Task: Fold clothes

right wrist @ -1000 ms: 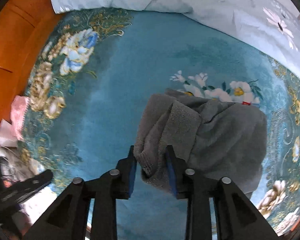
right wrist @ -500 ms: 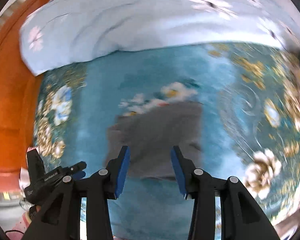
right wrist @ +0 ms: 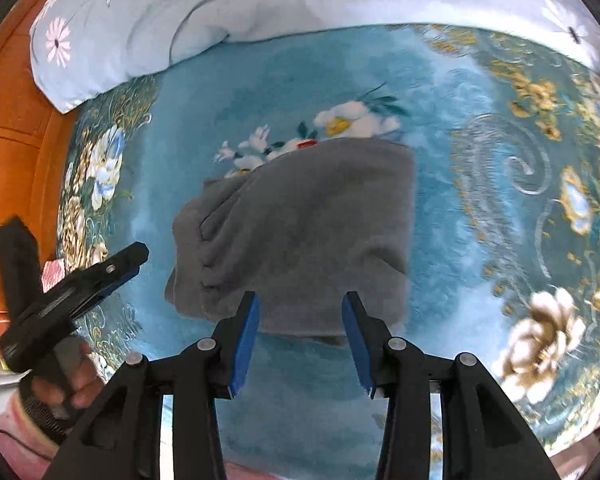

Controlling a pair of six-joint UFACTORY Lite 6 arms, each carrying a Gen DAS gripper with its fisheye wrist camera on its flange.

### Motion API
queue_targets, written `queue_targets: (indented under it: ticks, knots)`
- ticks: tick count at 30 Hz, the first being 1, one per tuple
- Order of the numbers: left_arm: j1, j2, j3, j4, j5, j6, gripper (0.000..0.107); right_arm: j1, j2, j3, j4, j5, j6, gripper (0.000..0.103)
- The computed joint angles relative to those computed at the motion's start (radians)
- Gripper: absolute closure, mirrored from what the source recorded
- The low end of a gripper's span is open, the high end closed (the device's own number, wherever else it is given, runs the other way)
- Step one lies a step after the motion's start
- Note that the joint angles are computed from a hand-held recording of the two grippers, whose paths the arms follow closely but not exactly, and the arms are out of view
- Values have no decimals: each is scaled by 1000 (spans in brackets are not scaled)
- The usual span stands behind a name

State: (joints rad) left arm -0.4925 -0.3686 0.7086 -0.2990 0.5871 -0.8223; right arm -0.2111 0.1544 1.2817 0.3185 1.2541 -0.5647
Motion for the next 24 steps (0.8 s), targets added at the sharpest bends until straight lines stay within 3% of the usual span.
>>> queue_targets:
  ticks: [4,10,12,17,20,24]
  knots:
    - [-42,157,-2,-59,-52,69,36,9,20,-122,-12,-108,-21,59]
    - [-15,264,-105,-289,-108,215,34,-8,133,-256,-88,-249,3,59]
    - [-34,268,-87,-219,-100,170,34,-4,152,-256,-88,-260,8,59]
    - [-10,219,-12,-105,10,130,37,-14,152,-176,-58,-149,-9,59]
    - [-9,139,37,-6,24,94,37,-50,122,-71,34,-69,-84,59]
    - [25,246,113,-121,-14,265,35,-34,217,54,77,-89,-72,59]
